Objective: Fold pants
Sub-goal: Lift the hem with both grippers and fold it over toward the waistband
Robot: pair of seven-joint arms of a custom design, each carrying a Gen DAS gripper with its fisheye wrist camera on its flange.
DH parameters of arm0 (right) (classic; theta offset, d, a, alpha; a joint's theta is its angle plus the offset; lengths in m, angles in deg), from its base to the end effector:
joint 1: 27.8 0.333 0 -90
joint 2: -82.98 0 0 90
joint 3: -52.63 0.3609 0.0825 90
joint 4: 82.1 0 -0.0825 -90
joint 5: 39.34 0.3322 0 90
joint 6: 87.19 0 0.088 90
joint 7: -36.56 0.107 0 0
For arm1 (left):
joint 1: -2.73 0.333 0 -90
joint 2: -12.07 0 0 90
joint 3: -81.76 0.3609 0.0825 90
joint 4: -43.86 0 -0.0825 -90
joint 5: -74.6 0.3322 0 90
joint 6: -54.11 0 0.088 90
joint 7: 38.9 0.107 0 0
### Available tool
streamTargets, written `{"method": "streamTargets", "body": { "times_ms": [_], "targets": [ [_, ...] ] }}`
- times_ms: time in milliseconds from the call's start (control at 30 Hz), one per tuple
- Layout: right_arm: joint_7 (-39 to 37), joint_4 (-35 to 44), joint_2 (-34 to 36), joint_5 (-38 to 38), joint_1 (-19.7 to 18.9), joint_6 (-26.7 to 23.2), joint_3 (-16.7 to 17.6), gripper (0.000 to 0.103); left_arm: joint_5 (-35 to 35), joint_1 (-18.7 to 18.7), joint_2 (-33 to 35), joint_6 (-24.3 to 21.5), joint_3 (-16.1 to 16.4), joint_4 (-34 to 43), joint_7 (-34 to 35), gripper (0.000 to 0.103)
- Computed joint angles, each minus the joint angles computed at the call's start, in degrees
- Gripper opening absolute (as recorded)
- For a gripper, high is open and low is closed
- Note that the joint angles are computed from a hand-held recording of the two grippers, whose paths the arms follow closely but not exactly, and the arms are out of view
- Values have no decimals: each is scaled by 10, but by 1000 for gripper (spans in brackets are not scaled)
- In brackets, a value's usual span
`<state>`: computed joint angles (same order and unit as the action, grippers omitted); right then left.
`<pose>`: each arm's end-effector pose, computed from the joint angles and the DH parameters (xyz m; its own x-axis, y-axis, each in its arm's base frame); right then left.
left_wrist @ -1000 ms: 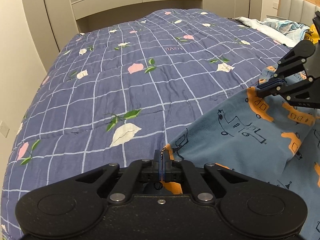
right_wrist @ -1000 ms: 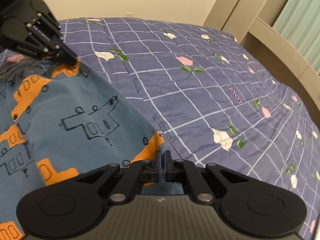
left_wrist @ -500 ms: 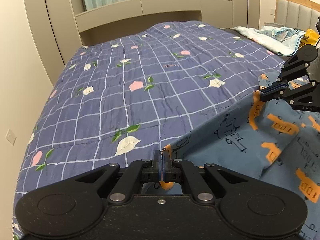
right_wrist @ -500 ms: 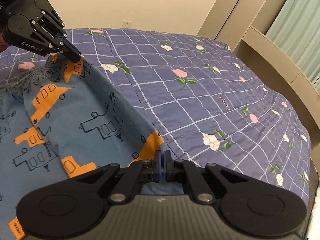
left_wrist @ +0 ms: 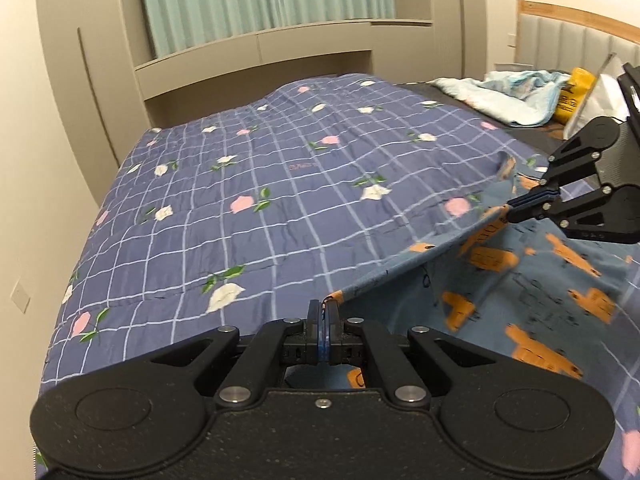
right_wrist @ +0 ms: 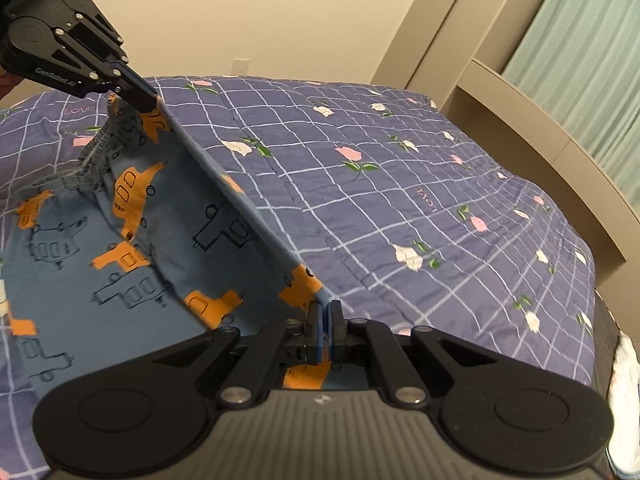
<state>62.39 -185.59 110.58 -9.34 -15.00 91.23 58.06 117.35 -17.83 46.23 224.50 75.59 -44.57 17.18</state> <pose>0.6582 0.1593 0.4413 0.6243 -0.6876 0.3708 -0.3641 -0.6760 -0.6406 0.6350 -0.3488 0.4583 -0.4359 -0.8913 -0.1247 -0.5356 0.3683 -0.7599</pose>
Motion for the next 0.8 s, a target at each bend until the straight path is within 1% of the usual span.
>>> {"method": "streamTargets", "body": {
  "times_ms": [133, 367, 567, 667, 700, 800],
  "targets": [
    [-1, -47, -26, 23, -10, 34, 19, 2, 13, -6, -24, 21, 3, -39, -11, 0],
    [-8, -108, -61, 49, -37, 73, 59, 2, 42, -17, -55, 32, 9, -85, -30, 0],
    [-17, -147, -80, 64, -89, 102, 125, 2, 63, -19, -72, 34, 9, -111, -47, 0],
    [-14, -168, -84, 61, -130, 119, 173, 2, 70, -19, -76, 41, 9, -123, -54, 0],
    [-11, -177, -85, 57, -148, 127, 193, 2, 77, -20, -78, 47, 12, -128, -60, 0],
    [11, -206, -85, 34, -200, 155, 250, 2, 117, -38, -82, 79, 42, -145, -95, 0]
  ]
}}
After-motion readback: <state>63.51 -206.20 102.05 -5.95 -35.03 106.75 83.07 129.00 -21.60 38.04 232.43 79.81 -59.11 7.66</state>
